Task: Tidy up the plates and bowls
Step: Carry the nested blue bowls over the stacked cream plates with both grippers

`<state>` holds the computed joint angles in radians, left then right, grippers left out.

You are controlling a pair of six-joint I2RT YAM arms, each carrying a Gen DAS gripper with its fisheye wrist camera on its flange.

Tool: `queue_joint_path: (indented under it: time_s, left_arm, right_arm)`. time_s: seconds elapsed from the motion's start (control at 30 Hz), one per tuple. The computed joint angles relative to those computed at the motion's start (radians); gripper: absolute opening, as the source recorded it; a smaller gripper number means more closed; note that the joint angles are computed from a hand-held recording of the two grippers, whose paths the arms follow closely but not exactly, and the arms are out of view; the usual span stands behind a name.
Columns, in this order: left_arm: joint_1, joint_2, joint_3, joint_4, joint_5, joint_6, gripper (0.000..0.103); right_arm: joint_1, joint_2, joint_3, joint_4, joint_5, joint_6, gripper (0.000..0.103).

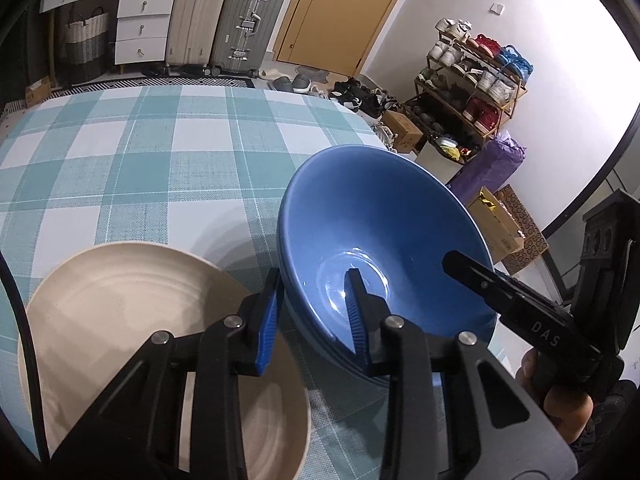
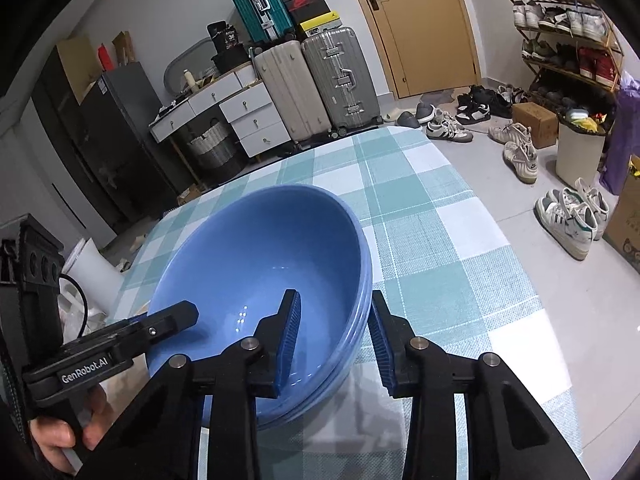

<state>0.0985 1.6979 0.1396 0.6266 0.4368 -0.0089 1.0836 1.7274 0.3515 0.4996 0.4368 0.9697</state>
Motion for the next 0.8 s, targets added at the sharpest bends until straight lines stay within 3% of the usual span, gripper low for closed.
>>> queue_joint_path:
  time_s: [0.3, 0.5, 0.63, 0.8]
  left_arm:
    - [0.004, -0.109, -0.034, -0.057, -0.01, 0.002, 0.028]
    - [0.019, -0.271, -0.067, -0.168, -0.004, 0.019, 0.028]
    - [0.02, -0.493, -0.101, -0.327, -0.011, 0.024, 0.028]
    - [0.036, -0.842, -0.119, -0.631, 0.0, 0.029, 0.028]
  right_arm:
    - [0.035, -0.055, -0.006, -0.043, 0.038, 0.007, 0.036]
    - [0.08, -0.124, -0.012, -0.109, 0.08, 0.034, 0.036]
    - [0.127, -0.183, -0.008, -0.178, 0.123, 0.06, 0.036]
    - [0.194, -0.261, 0.008, -0.29, 0.186, 0.096, 0.036]
